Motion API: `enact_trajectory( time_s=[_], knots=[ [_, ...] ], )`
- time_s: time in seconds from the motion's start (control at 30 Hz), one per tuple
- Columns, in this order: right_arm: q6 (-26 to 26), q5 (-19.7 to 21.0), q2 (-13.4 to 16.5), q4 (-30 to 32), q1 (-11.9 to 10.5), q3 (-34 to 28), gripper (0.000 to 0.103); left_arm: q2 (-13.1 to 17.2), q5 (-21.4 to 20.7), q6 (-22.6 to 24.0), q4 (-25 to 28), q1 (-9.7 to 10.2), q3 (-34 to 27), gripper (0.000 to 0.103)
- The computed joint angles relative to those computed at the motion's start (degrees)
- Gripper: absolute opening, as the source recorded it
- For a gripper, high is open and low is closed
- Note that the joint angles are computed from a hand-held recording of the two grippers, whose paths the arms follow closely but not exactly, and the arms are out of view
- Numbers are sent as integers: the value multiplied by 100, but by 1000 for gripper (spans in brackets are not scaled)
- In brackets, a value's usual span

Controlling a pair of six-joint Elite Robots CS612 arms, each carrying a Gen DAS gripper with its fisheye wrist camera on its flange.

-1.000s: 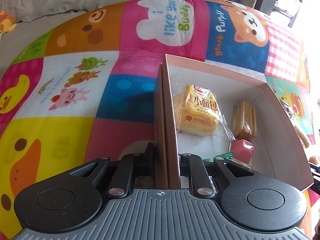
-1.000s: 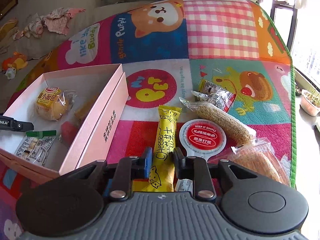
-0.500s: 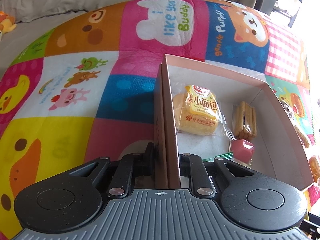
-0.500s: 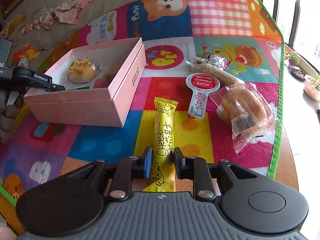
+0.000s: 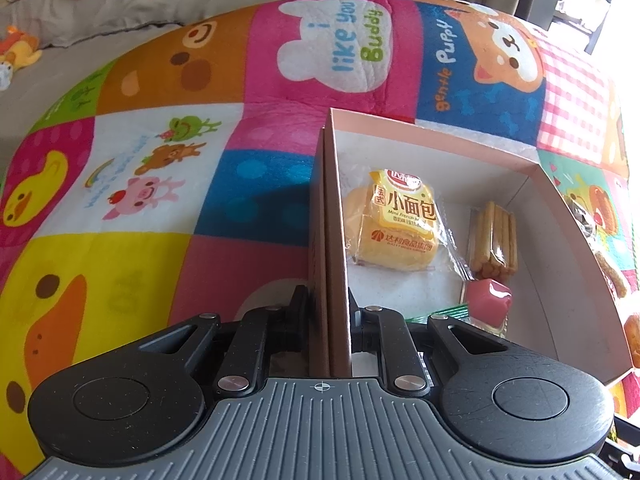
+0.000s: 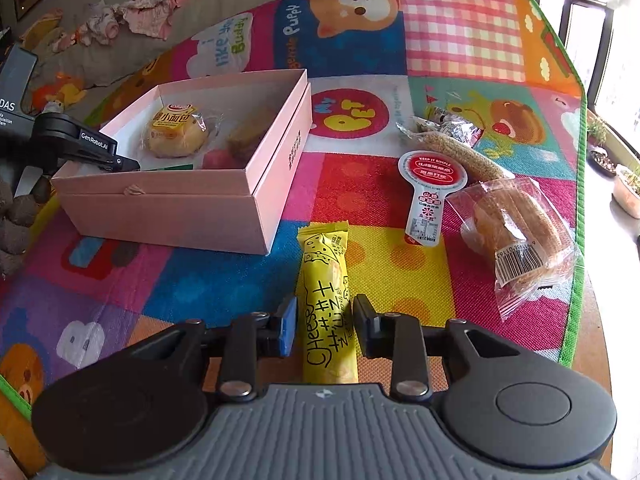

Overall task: Organize objects
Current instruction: 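Grasp the yellow cheese-stick packet with the right gripper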

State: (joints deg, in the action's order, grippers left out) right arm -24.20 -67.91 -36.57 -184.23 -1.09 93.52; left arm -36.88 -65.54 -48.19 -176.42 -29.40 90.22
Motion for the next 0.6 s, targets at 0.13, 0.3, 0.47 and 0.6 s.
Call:
enact_trajectory(
  time_s=[0.13, 0.3, 0.47, 0.6],
  knots=[
    [-244, 144, -129, 188, -30, 165, 25, 0, 53, -13, 40, -16, -8, 18],
    [-359, 330, -378, 101, -109, 582, 21, 3, 64, 107, -30, -23, 19, 18],
    [-297, 910, -593, -455, -211, 1066, 15, 38, 173, 277, -223, -54, 57, 19],
    [-317, 919, -583, -863, -183, 1227, 15, 44, 184, 258, -295, -60, 79, 19]
  ],
)
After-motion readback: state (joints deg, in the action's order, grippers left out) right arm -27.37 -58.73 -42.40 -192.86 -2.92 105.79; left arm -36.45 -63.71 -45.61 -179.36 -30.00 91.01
